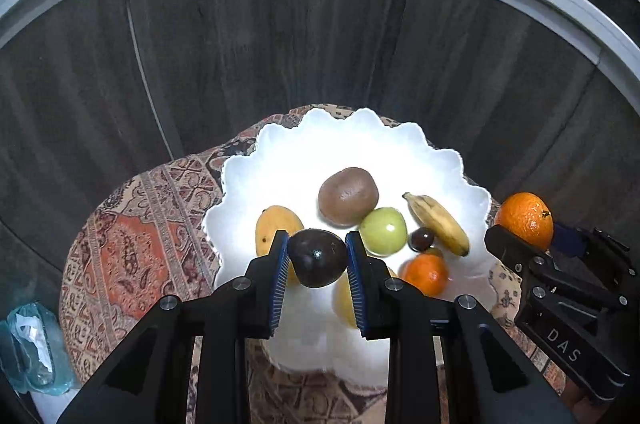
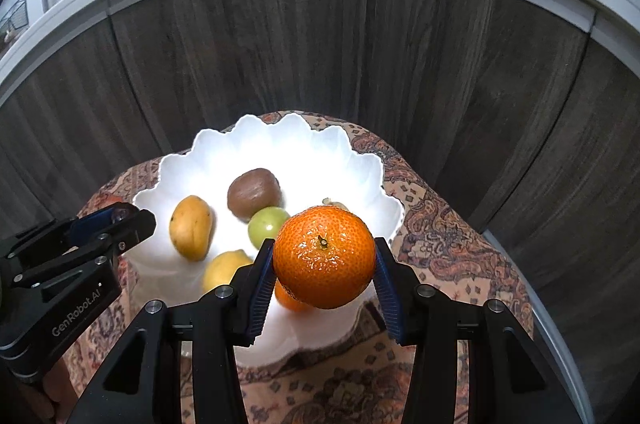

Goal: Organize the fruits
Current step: 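Carry the plum and orange over the bowl and open both tools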

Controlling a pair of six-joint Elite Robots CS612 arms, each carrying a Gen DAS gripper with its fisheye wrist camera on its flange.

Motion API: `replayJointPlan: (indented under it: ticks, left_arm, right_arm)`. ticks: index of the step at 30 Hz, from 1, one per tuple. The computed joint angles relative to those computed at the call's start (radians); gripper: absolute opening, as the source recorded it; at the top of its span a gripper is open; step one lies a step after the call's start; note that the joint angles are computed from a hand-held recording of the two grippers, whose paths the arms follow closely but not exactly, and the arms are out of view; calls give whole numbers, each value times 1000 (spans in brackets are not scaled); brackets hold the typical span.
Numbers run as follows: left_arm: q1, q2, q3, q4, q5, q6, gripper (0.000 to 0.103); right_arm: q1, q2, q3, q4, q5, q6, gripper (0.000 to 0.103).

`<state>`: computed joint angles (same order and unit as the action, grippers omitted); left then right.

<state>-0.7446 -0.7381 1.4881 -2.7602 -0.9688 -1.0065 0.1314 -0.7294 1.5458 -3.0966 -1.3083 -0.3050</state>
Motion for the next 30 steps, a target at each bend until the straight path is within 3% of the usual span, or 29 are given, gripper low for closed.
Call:
replayJointPlan:
  ticks: [10,18,22,26,30]
  left_arm:
    - [43,41,-48,4,-68,37,28]
    - [53,58,-65,7,-104,52,30]
    - [47,52,-58,26,-79,31,63]
    - [39,38,-49,66,-46,1,70]
    - [29,19,-39,123,-2,-22,79]
  right_arm:
    - [16,58,-97,91,-19,9,47]
    - [16,77,-126,143,-8,0,48]
    - [16,74,-115,117,-17,-2,51]
    - [18,66,-95,50,-48,10,81]
    - [24,51,-67,-13,-95,2,86]
